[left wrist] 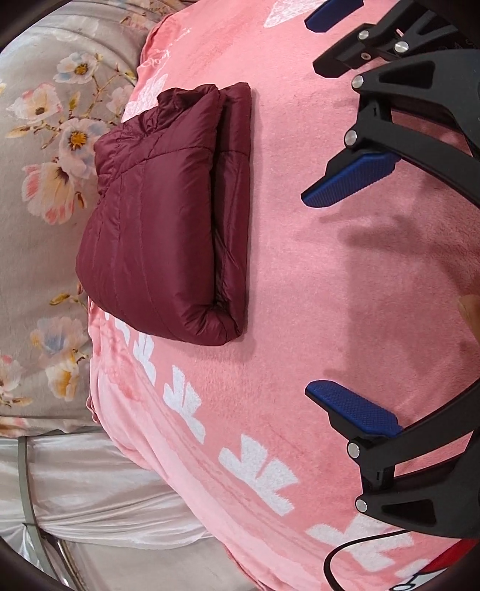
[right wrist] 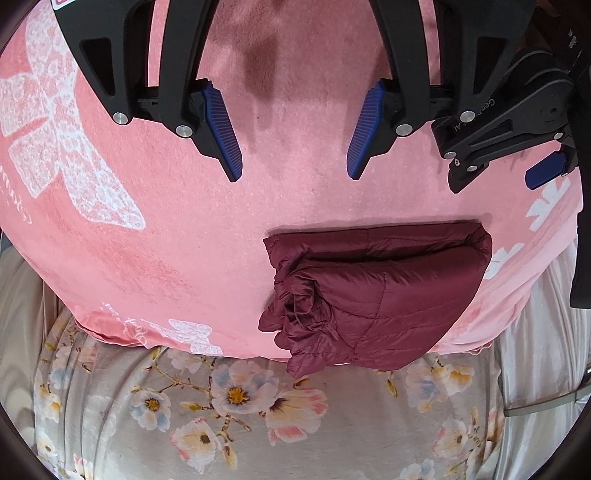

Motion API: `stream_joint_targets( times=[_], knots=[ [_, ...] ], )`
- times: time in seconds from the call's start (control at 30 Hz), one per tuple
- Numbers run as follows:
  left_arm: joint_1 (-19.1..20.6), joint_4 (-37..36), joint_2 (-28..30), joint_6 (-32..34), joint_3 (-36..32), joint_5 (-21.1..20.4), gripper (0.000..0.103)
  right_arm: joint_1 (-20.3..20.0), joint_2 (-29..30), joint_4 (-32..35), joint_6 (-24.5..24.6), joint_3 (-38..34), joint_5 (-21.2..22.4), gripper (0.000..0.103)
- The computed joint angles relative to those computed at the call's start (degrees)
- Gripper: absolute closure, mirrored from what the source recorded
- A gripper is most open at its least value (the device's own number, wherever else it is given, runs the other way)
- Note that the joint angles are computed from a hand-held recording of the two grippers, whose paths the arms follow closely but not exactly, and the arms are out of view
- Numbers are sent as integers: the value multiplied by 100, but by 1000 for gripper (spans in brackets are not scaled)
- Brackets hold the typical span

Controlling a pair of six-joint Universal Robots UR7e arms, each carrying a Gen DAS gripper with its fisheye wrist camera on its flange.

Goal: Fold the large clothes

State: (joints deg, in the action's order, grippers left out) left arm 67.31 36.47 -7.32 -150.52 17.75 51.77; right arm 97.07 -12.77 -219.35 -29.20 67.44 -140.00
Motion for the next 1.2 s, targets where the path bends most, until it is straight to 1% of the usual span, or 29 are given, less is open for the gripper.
stream_joint_targets(
  times=[0.07,0.13,0.2,0.23,0.27,0.3,0.33,0.43,0.7,1.2],
  knots=[
    [-15,6,23,18,-15,-48,11,-2,-17,21,39,24,18,45],
    [-18,-61,-25,32,79,-54,11,14,-23,-128,-49,60,94,45],
    [-24,-209,-177,-15,338,-40,11,32,4,-247,-190,37,100,45],
    [-35,-336,-335,-70,632,10,11,29,4,-256,-207,28,85,45],
    [-44,-432,-431,-76,818,20,11,21,-19,-243,-168,61,100,45],
    [-69,-624,-538,-52,1064,-80,11,10,-49,-215,-100,105,124,45],
    [-70,-668,-573,-59,1143,-89,11,7,-60,-212,-82,118,126,45],
    [-50,-362,-426,-201,872,-82,11,9,-42,-244,-105,94,102,45],
    [-51,-259,-328,-275,710,-135,11,-6,-27,-189,-97,64,41,45],
    [-46,-312,-327,-228,714,-135,11,3,40,-121,-141,-29,-30,45]
  ],
)
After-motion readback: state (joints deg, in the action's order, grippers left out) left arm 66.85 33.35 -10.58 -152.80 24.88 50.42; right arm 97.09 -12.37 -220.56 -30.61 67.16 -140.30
